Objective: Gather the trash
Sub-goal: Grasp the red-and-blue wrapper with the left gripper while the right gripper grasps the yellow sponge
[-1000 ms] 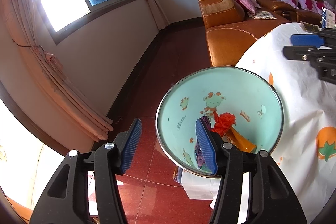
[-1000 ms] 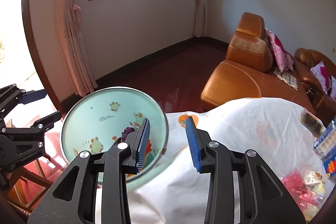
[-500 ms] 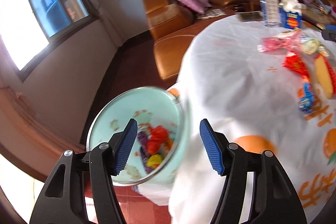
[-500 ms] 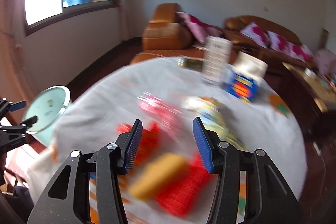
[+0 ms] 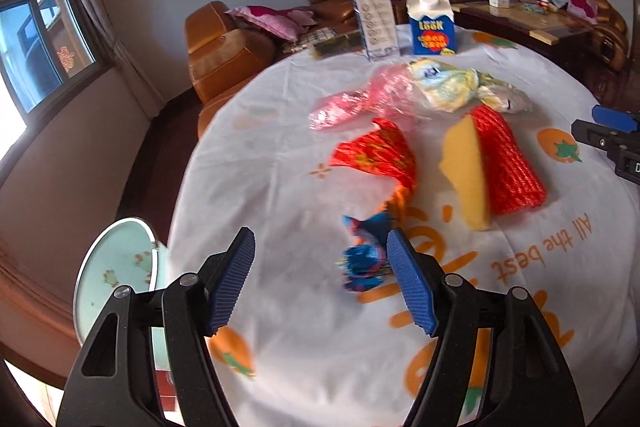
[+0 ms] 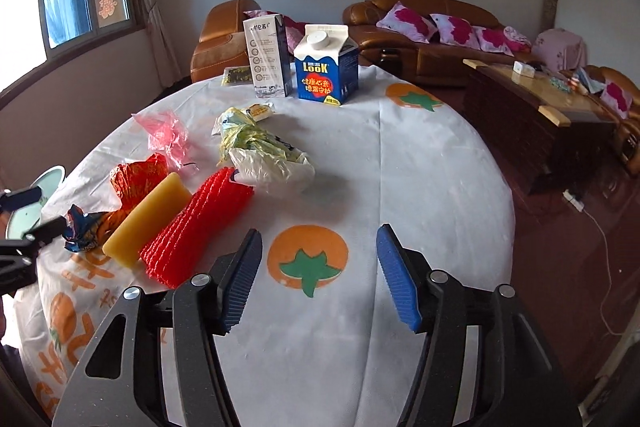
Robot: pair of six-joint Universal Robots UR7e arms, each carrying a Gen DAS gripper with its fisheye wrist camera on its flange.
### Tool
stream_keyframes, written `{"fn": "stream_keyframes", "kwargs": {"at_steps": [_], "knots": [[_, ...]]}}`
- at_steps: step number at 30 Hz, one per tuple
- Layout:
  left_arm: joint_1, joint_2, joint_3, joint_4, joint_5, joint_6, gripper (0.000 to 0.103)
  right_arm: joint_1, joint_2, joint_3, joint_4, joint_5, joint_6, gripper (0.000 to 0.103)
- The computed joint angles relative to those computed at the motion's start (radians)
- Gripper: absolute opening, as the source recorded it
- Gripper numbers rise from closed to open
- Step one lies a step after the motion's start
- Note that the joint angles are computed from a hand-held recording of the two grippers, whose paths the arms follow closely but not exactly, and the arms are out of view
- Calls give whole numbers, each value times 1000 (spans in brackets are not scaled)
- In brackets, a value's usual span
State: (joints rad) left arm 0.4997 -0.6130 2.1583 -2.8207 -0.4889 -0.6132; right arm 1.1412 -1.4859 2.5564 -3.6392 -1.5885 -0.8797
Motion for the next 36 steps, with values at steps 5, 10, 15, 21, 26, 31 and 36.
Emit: {"fn": "stream_keyframes", "kwargs": {"at_steps": [5, 10, 15, 21, 26, 31, 36], "knots": [[43, 39, -43, 19, -26, 22, 55, -17, -5, 2, 3, 28, -2, 62], [70, 32, -40, -50, -55, 100, 29, -20, 5, -6, 18, 21, 11, 62], [71, 15, -21, -85, -41, 137, 24, -23, 18, -4, 7, 17, 5, 63], [44, -47, 42, -83, 14, 127, 24, -16, 14, -2, 8, 24, 18, 63], [29, -102, 90, -36, 34, 84, 24, 10, 22, 2, -1, 17, 26, 63], [30, -150, 126, 23, 55, 25, 24, 49, 31, -1, 4, 7, 41, 63], [28, -195, 160, 71, 73, -36, 24, 127, 75, -10, 14, -21, 52, 57]]}}
